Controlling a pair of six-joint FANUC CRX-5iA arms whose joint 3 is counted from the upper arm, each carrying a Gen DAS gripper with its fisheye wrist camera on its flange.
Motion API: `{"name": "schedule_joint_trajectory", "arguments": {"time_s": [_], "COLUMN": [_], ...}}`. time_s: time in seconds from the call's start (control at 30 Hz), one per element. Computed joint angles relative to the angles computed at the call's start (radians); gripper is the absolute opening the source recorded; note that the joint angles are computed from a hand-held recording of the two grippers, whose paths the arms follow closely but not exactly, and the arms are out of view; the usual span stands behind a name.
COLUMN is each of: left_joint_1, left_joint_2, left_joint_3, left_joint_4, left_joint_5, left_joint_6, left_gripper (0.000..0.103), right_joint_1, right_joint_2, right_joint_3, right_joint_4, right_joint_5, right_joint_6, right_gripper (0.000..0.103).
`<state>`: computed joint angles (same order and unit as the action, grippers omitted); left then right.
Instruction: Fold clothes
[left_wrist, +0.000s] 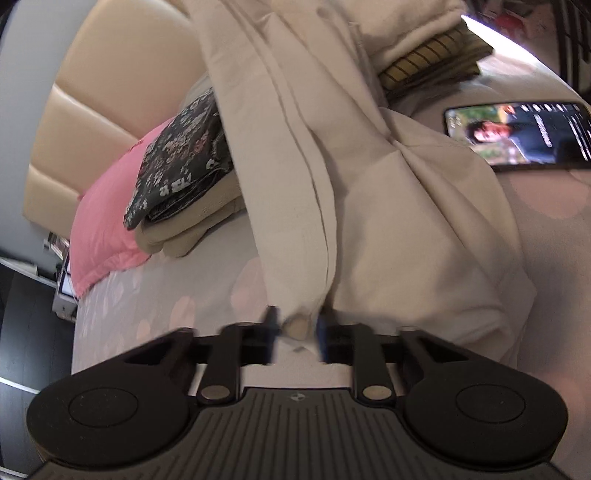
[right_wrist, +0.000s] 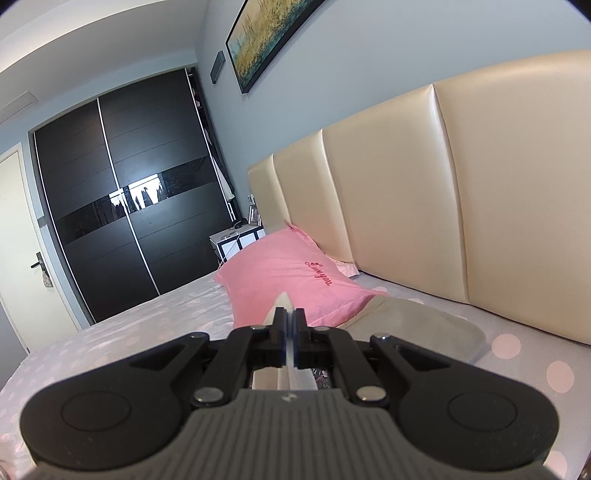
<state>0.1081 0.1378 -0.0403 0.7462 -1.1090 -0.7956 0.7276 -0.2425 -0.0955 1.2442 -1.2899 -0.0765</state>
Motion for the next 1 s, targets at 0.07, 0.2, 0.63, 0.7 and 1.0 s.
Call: {"name": "schedule_joint_trajectory", "arguments": {"time_s": [0.07,0.2,0.63,0.7,1.0], "left_joint_1": [-0.003,0.005,0.177,0.227,0.501], "left_joint_2": [0.003,0.028,0.107,0.125,0.221], "left_joint_3": [0.017,0.099,0.477,0.550,0.887], "left_joint_4": [0.009,0.018,0.160,0.187,0.392], "left_joint_5": [0.010,0.012,-0.053,-0.075,-0.146], "left_joint_6": [0.084,0.290,0.811,0.900,1.239], "left_gripper": [0.004,0.003,0.003,0.003,0.003], "right_joint_1": [0.004,0.018,0.162,0.185,0.273], "right_joint_2": [0.000,0.003,0.077,0.104,0.291], "right_joint_3": [0.003,0.014,0.162,0.203,0.456], "right_joint_4": [-0.004,-0.007,0.074,0.099,0.274], "right_joint_5": [-0.007,-0.030,-0.146,-0.145,-0.072], "right_joint_6": [0.008,0.019,0.092,0.112,0.217], "right_gripper": [0.004,0.004,0.004,0.003,0.003]}}
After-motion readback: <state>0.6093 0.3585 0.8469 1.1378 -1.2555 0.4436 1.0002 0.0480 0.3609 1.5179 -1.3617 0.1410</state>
